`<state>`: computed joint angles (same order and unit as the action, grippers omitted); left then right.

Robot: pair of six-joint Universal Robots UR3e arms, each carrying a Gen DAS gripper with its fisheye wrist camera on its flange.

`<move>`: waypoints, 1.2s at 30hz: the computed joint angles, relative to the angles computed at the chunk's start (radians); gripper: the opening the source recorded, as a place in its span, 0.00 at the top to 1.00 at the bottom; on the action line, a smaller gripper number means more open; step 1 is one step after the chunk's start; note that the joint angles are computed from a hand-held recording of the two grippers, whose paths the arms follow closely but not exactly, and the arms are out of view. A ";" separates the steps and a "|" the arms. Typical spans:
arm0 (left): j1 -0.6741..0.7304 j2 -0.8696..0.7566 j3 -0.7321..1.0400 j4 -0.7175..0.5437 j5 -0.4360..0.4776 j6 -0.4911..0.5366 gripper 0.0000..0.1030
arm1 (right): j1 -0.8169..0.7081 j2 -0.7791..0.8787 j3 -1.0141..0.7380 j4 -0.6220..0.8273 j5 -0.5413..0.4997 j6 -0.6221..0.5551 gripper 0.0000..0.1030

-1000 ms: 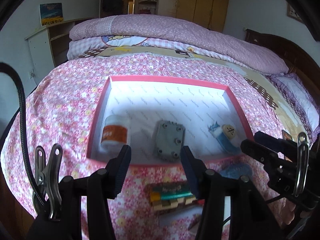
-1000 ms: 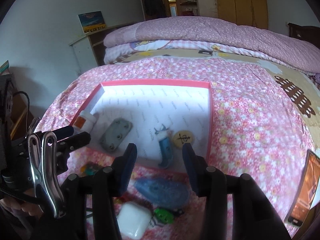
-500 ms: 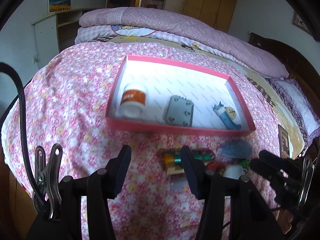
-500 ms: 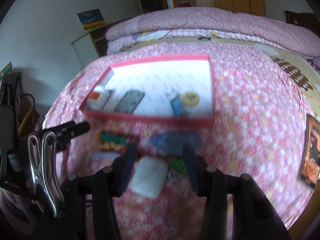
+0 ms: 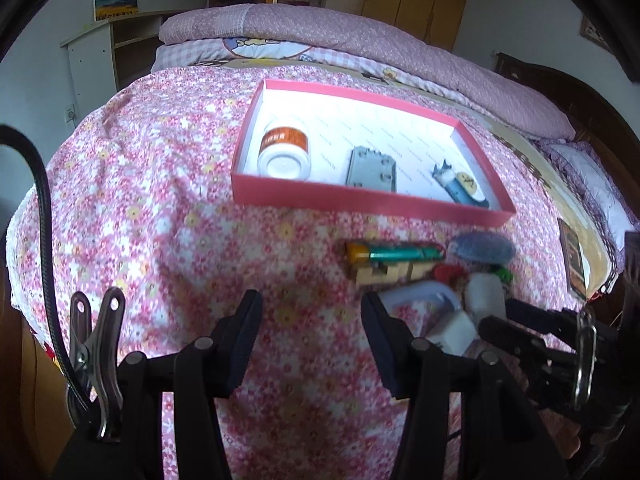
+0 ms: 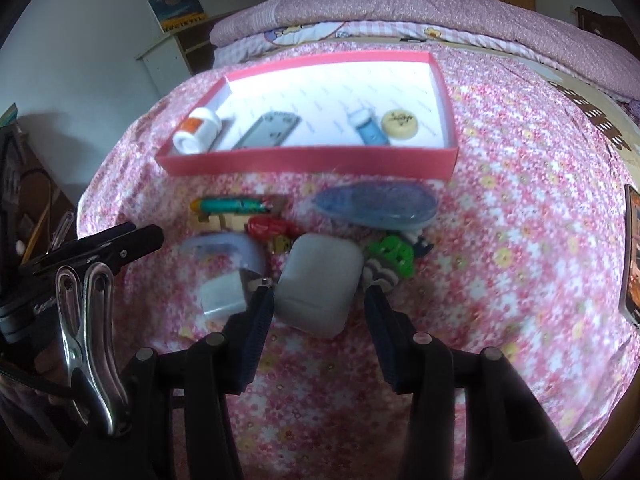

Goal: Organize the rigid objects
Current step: 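Grasp the white earbud case with the right tool while the left tool grasps the white charger cube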

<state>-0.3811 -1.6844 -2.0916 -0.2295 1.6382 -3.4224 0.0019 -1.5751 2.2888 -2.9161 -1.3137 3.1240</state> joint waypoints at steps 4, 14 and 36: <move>0.010 0.006 -0.036 0.030 -0.015 0.013 0.47 | 0.040 0.039 -0.026 -0.021 -0.044 0.013 0.53; 0.014 0.010 -0.079 0.079 -0.048 0.046 0.47 | 0.094 0.104 -0.067 -0.051 -0.109 0.047 0.56; -0.124 -0.067 0.019 0.072 -0.046 0.116 0.47 | -0.063 -0.197 0.205 -0.008 -0.004 -0.059 0.57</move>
<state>-0.5056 -1.7510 -2.0727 -0.1578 1.5918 -3.3064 -0.0611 -1.7721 2.4943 -2.9245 -1.3174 3.0654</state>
